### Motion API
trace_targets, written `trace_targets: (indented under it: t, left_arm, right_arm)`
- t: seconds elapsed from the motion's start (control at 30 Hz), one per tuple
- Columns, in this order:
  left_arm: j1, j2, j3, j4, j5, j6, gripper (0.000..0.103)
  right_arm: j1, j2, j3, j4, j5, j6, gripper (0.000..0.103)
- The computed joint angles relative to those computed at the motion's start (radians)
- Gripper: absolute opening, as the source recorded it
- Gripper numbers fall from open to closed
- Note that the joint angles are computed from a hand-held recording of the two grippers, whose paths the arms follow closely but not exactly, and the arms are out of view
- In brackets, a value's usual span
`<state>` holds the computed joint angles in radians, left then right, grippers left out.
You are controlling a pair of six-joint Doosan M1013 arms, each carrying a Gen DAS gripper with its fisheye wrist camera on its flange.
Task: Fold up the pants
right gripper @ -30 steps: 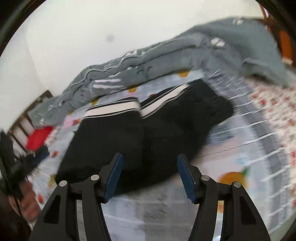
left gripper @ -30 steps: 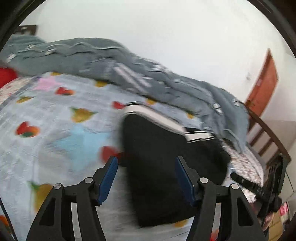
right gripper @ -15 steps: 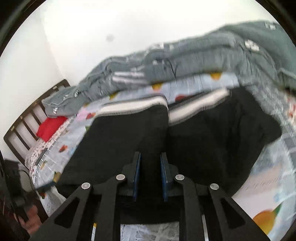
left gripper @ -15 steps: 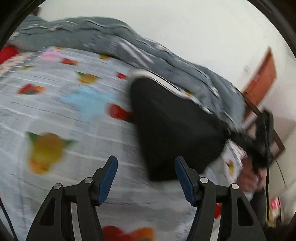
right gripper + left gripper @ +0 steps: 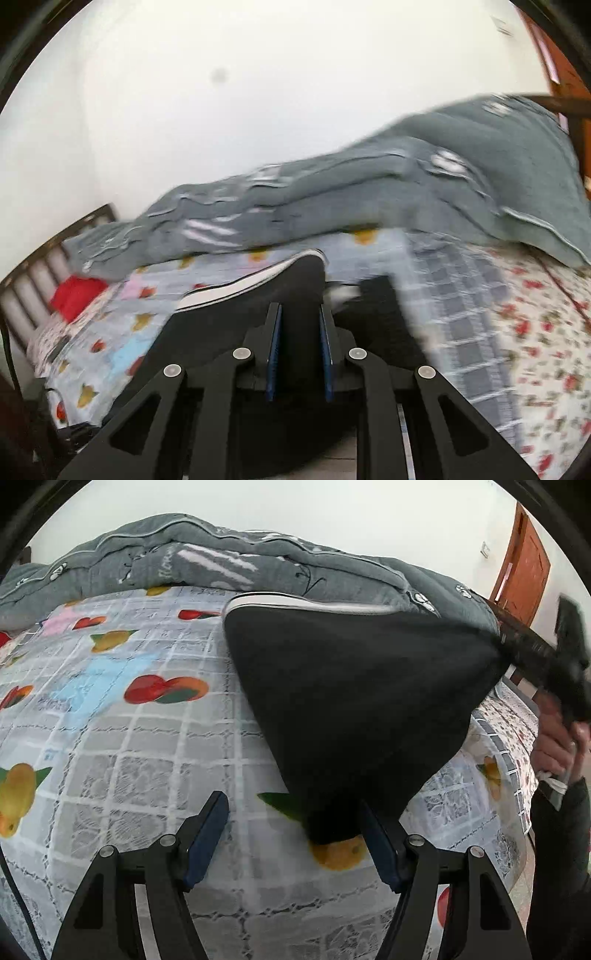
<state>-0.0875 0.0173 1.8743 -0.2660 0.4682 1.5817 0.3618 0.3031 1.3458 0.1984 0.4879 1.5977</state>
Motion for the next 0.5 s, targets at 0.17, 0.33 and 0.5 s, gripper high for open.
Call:
trace_targets:
  t: [0.17, 0.33, 0.5]
  left_arm:
    - [-0.001, 0.008, -0.003, -0.051, -0.007, 0.047, 0.076]
    - [0.057, -0.016, 0.024, -0.400, 0.009, 0.362, 0.074]
    - [0.098, -0.038, 0.036, -0.492, 0.002, 0.386, 0.073]
  right_arm:
    - [-0.049, 0.039, 0.026, -0.085, 0.078, 0.116, 0.018]
    - [-0.031, 0.020, 0.038, -0.189, 0.054, 0.144, 0.023]
    - [-0.023, 0.051, -0.024, -0.261, 0.086, 0.210, 0.038]
